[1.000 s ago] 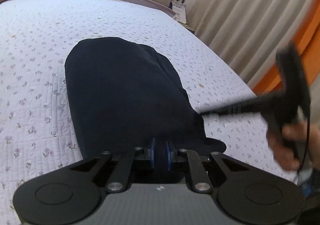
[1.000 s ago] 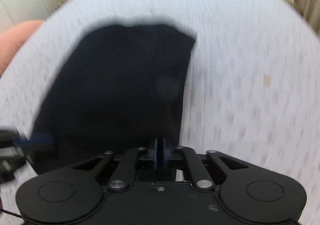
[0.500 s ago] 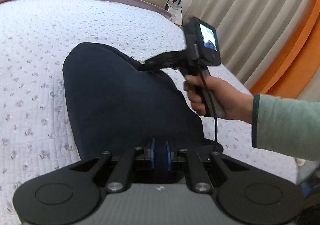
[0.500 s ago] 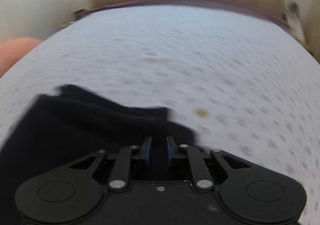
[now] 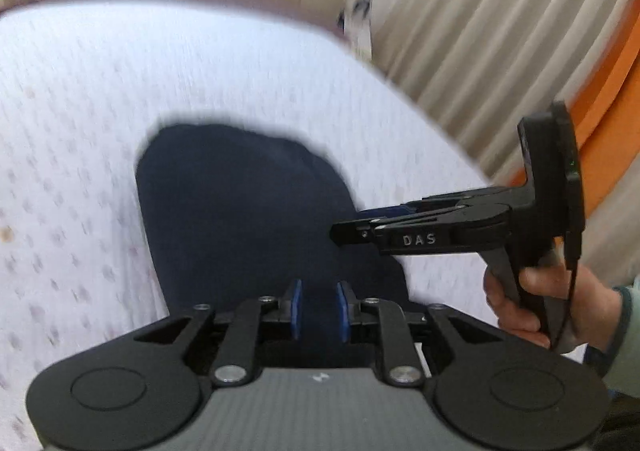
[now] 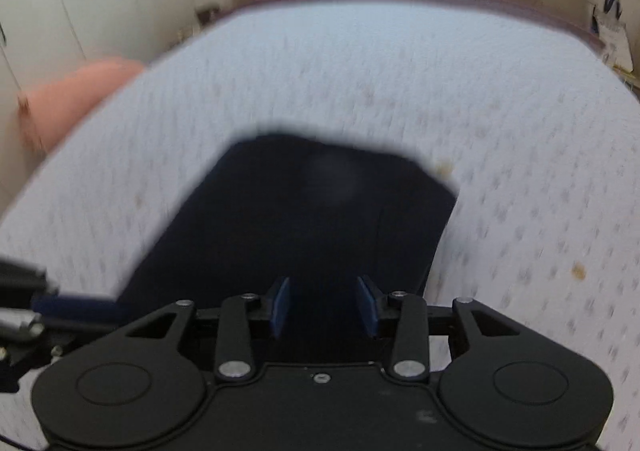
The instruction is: Fold large clothes
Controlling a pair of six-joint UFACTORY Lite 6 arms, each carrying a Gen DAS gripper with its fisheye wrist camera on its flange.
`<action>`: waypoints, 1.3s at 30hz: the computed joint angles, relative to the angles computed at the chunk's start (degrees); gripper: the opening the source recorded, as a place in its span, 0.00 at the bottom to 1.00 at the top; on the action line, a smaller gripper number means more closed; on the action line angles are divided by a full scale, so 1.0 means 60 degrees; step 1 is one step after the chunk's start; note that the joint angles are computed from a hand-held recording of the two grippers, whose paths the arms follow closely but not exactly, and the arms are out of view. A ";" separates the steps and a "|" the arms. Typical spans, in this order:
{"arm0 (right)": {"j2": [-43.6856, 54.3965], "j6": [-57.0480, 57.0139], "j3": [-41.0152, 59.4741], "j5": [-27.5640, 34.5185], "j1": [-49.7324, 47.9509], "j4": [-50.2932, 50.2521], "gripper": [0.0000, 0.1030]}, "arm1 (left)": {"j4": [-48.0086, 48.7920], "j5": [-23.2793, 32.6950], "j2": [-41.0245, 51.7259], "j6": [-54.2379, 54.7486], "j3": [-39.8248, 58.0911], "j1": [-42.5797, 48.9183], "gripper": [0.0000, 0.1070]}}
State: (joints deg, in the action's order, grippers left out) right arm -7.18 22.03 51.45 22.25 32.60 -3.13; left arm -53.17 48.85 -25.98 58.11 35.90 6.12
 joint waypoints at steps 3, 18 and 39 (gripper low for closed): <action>0.0056 0.0512 -0.1232 -0.0569 0.0004 0.0019 0.26 | -0.0493 0.0092 -0.0270 0.1173 -0.0991 0.0374 0.15; -0.2171 0.2609 -0.2198 0.1073 0.1478 -0.0390 0.32 | -0.0647 0.2824 -0.0456 0.1824 -0.1047 0.3118 0.19; -0.3516 -0.1853 -0.2587 0.0867 -0.2530 0.3528 0.83 | 0.0154 0.2691 0.1267 0.0367 0.0971 0.4616 0.77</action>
State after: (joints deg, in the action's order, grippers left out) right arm -28.27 10.91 35.92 27.45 17.42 18.04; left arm -52.24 65.00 -18.38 60.31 41.73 33.81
